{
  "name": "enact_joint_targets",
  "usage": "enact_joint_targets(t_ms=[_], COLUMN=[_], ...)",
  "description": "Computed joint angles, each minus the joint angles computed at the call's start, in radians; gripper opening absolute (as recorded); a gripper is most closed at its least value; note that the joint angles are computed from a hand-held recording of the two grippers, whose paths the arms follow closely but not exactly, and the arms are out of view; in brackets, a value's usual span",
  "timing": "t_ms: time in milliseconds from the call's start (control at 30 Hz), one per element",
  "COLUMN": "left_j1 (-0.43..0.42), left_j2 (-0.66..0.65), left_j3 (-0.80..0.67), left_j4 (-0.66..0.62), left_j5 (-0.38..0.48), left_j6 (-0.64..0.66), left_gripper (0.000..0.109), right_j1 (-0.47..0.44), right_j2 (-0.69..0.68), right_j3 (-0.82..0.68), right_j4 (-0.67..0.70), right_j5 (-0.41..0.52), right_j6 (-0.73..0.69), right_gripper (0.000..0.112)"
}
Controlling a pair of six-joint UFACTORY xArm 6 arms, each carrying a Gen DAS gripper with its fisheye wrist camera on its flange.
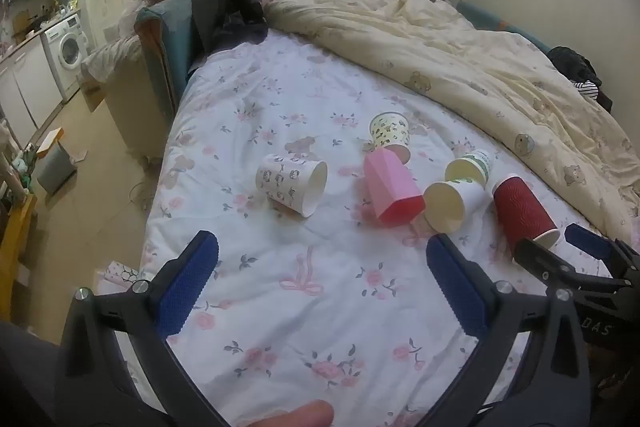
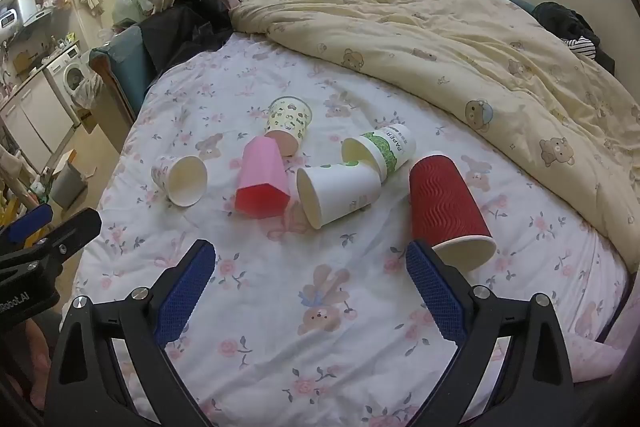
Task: Flip cup upside down
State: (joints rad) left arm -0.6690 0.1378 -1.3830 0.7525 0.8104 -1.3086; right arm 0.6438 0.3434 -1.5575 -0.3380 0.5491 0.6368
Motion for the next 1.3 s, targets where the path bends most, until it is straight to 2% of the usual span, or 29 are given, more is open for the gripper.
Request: enact_joint_targets(t_ms=[1300], left_j1=[0.003], left_j2=[0.001], left_j3=[0.004], left_j4=[-0.005], left_j5=[-0.005], left_j6=[0.0], left_gripper=[0.103], right_j1=[-0.003], right_j2=[-0.011], right_j3=[0.012], right_j4=[-0.016], right_j5=[-0.012], right_j6=[0.017], right_gripper=[0.099])
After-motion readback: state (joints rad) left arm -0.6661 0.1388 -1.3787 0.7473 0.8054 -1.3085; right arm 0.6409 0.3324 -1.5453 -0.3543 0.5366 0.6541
